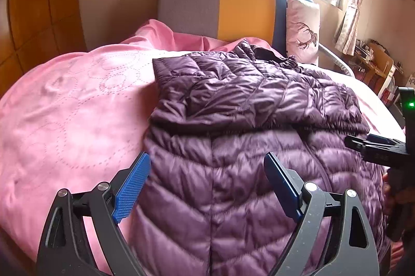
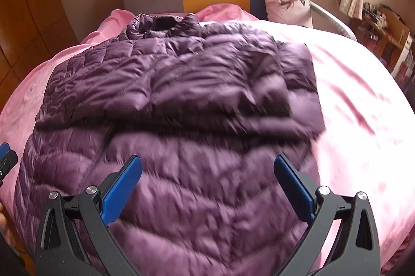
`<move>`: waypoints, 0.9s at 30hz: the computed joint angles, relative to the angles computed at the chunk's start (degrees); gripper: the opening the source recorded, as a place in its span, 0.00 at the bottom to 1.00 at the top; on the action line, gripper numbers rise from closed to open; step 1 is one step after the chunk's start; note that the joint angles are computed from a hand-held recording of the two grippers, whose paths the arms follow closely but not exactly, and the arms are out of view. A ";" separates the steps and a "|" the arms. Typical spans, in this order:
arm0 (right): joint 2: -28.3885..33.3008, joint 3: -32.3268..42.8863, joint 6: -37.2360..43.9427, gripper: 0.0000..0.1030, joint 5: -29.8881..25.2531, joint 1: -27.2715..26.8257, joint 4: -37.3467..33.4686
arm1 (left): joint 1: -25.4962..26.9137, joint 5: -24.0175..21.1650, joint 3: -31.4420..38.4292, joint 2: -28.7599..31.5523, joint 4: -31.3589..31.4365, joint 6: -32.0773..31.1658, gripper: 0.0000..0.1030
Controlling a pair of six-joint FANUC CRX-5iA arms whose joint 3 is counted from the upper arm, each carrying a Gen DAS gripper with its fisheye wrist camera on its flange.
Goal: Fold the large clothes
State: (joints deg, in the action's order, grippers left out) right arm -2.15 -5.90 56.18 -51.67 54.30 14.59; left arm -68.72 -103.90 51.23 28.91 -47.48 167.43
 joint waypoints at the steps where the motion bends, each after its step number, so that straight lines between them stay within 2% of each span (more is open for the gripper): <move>1: -1.05 -1.07 -0.24 0.98 -0.34 -0.12 -0.18 | -0.25 -0.37 0.05 0.10 0.20 0.19 0.85; 10: -7.70 -8.22 0.05 0.98 -3.26 0.02 0.39 | -1.91 -0.16 -4.01 -1.06 3.51 5.12 0.85; 19: -15.19 -12.41 0.77 0.98 -2.81 -2.25 -7.03 | -3.27 1.17 -9.04 -2.66 7.23 9.27 0.85; 27: -20.53 -13.36 4.93 0.98 -6.47 -4.53 -15.22 | -5.71 2.60 -11.61 -3.91 7.49 12.71 0.85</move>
